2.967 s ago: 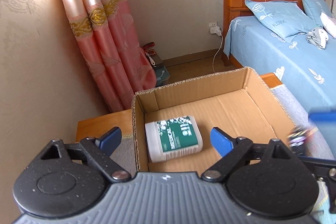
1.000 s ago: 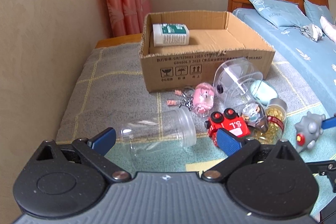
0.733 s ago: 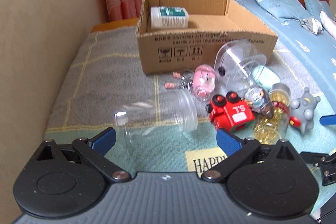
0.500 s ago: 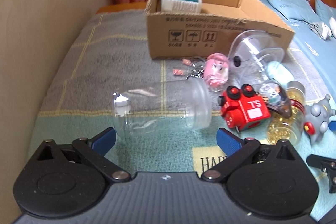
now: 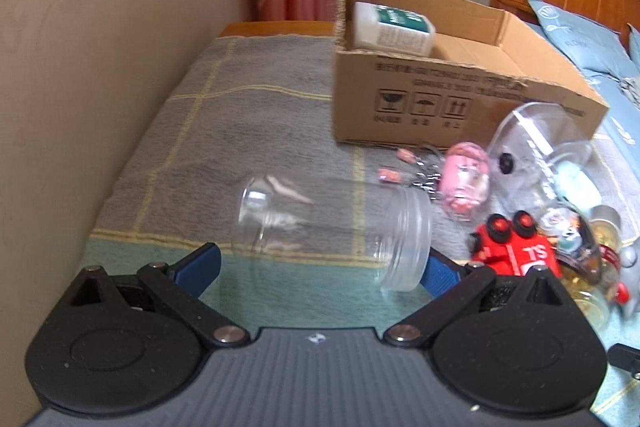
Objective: Organize rigid objects
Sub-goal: 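Grasp the clear plastic jar with the left gripper while right grasps grey toy figure, then carry the clear jar into the box and open the left gripper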
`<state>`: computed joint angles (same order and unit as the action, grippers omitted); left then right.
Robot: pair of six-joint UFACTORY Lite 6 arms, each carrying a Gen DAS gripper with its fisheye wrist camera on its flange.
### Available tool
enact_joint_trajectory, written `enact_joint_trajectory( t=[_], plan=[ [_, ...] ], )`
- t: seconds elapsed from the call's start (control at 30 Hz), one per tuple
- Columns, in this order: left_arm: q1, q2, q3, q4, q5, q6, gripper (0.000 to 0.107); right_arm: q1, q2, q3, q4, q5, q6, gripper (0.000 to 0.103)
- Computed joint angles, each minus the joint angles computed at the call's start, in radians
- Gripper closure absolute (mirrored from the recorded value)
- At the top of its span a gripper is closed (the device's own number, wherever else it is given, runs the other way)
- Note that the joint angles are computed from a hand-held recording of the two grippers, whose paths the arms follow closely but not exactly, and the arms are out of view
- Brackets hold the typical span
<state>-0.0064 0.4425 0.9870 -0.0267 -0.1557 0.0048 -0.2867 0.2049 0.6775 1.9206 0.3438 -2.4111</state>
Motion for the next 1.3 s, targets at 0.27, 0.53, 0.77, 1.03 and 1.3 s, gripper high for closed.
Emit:
enact_joint_trajectory(
  t=[0.27, 0.53, 0.77, 1.03, 1.3],
  plan=[
    [0.002, 0.041, 0.046, 0.017, -0.002, 0.022, 0.005, 0.004, 0.077, 0.089, -0.040, 0.011, 0.021, 0.000],
    [0.004, 0.052, 0.078, 0.076, 0.006, -0.015, 0.005, 0.011, 0.128, 0.159, -0.062, 0.002, 0.045, 0.000],
    [-0.003, 0.060, 0.093, 0.082, 0.012, 0.010, 0.005, 0.006, 0.138, 0.199, -0.185, 0.016, 0.152, 0.005],
    [-0.004, 0.028, 0.070, 0.121, 0.004, -0.009, 0.009, 0.021, 0.101, 0.170, -0.199, 0.005, 0.164, 0.025],
    [0.001, -0.003, 0.056, 0.326, 0.031, -0.181, 0.015, 0.015, 0.067, 0.150, -0.225, 0.003, 0.182, 0.026]
  ],
)
